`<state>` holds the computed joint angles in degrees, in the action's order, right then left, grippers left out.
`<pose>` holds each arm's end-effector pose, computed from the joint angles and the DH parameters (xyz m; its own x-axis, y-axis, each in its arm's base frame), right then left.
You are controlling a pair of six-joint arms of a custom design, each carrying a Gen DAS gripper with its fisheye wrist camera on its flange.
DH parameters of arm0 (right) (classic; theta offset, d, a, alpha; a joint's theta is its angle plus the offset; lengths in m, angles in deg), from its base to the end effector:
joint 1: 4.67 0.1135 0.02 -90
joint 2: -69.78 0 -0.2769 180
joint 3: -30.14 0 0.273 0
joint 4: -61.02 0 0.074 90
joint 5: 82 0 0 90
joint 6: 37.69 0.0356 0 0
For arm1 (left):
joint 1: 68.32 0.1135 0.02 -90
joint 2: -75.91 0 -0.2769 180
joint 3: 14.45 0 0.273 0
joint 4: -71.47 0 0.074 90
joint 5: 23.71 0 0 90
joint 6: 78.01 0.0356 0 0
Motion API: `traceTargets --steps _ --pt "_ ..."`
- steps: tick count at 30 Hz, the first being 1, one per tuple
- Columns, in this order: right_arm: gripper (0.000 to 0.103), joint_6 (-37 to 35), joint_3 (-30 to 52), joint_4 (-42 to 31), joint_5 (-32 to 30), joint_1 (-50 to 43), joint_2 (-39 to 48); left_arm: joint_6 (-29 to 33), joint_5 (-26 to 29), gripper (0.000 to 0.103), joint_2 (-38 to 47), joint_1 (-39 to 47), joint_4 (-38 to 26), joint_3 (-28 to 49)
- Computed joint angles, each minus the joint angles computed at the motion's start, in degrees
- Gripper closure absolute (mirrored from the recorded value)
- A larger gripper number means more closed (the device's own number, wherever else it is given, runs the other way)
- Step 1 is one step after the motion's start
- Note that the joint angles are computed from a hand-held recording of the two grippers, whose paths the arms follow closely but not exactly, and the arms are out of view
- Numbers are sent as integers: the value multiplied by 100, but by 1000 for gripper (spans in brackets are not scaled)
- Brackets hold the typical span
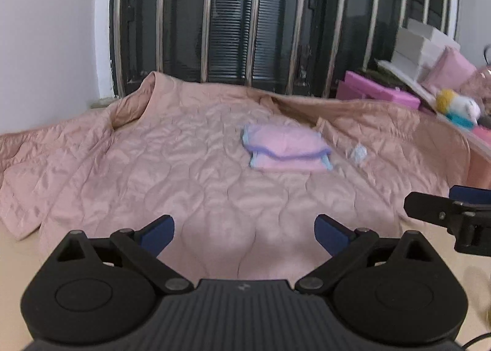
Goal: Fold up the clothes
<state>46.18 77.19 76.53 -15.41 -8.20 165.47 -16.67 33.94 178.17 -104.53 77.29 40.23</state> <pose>0.3174 -0.0054 0.1258 -0.5130 -0.0665 -0.8558 -0.3323 0.9347 0.1265 0.2861 -0.1858 0.1132 -0.5564 -0.0948 -0.8255 -0.1024 0.9937 -0.0450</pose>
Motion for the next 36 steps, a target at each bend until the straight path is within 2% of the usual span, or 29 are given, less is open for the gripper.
traceTargets --steps 2,4,7,10,12,14,15,17,24,27,36 --pt "10 -129 -493 309 -286 -173 -95 -185 -304 0 -241 -323 350 -657" --pt "10 -376 -1163 734 -915 -510 -192 -656 -839 0 -266 -824 778 -1352" --pt "10 -683 -1931 1527 -1459 -809 81 -1009 -1303 0 104 -1230 1172 -1831" --pt "8 -638 -2193 2662 -973 -573 975 -1089 -1523 0 553 -1357 1497 -2022" --pt "8 -426 -2211 3094 -348 -263 1377 -1340 -1642 0 674 -1377 1456 -2052" --pt "8 -257 -2239 3671 -43 -59 1792 -1506 -1670 0 809 -1318 1661 -2113" --pt "8 -205 -2228 3799 86 42 1898 -1557 -1545 0 791 -1211 1512 -2062" --pt "8 -174 -2186 3883 359 276 2006 -1427 -1063 0 698 -951 1480 -2058" --pt "6 -309 -2094 4139 1005 786 2352 -1405 -955 0 695 -849 1403 -1997" --pt "0 -152 -1977 3727 1025 752 2171 -1431 -877 0 649 -754 1096 -1817" --pt "0 6 -1312 2508 1441 1016 1893 -1270 -683 1 754 -518 908 -1490"
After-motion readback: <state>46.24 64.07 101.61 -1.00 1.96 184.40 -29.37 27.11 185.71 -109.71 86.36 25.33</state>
